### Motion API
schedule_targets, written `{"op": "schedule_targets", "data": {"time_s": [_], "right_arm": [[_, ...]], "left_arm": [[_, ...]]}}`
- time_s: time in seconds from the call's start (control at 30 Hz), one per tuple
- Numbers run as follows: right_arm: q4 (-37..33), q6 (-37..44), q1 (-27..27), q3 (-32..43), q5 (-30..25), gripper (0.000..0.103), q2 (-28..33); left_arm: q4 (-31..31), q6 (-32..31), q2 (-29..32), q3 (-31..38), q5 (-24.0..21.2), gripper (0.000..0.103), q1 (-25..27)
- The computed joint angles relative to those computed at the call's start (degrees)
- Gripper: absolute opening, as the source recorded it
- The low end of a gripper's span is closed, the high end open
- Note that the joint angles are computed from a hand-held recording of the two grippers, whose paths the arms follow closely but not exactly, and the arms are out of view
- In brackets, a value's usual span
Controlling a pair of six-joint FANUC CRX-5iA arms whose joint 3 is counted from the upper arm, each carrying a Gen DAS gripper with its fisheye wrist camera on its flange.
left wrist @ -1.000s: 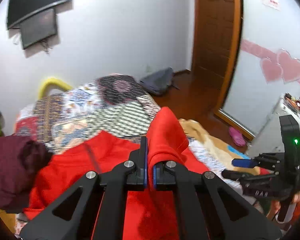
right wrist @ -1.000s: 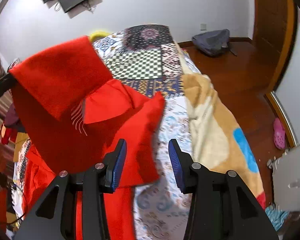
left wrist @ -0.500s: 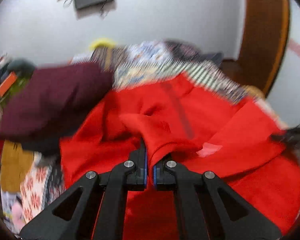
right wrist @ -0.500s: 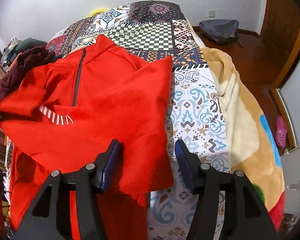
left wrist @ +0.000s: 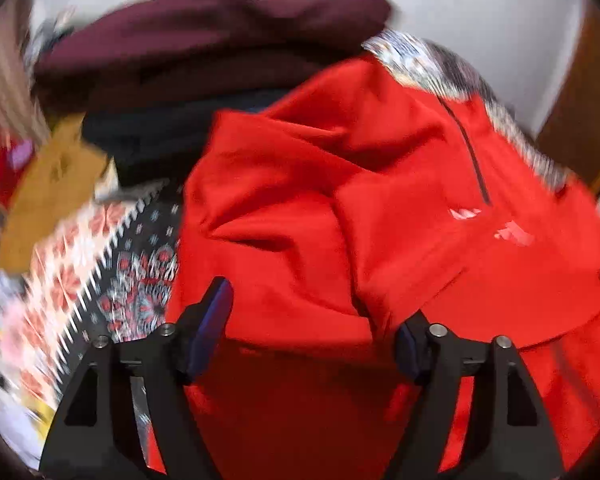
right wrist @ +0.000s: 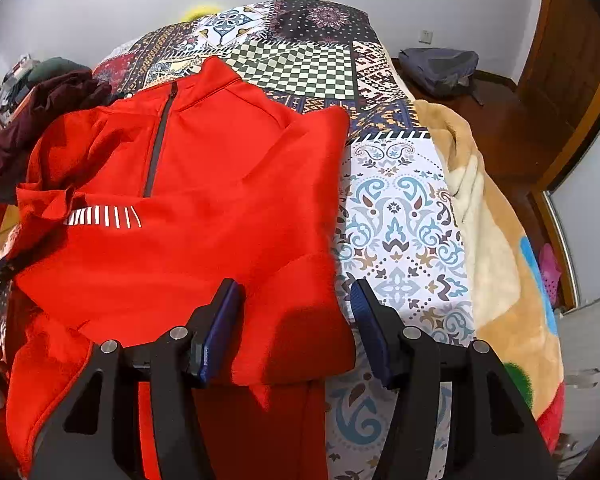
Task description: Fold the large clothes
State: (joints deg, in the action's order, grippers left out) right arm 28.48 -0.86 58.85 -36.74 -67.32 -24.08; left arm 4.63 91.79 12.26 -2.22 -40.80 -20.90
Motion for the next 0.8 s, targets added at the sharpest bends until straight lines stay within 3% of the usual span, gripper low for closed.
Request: {"op": "schedule_targets", "data": {"time_s": [0.1,0.13,0.17,0.27,0.33,0.53,0.8], "right_arm": [[0.0,0.5,0.0,0.6,-0.4,0.054,0.9],[0.0,0.6,0.1,0.8,-0.8,0.054,1.3],[0.1,0.7,0.1,0.9,-1.0,0.054,1.5],[0.4,0.2,0.4,1.0,-1.6,0.054,1.9],[0.4,-0.1,0.4,1.1,-1.8,0.054,2.0],[-1.3,0.2,-0.5,2.6,-2.2,0.054,2.4],[1.3,1.8,-1.4,4.5,-2.8,0.054,1.2]], "left_arm": [[13.4,-5.5,-1.4,-5.5,2.3,0.074,5.0],[15.1,-5.9,-1.8,-6.6,2.7,0.074,6.0],[14.7,-4.4,-2.3,-7.1,2.8,0.074,6.8],[3.9,5.8,-2.9,-5.0,0.8,0.073,7.4],[-1.0,8.9,-3.0,-4.0,-1.3,0.073,7.7],[-4.0,5.1,-5.2,-4.7,-4.1,0.073,8.7],[0.6,-6.3,-6.6,-1.0,-1.1,0.073,4.9]]}}
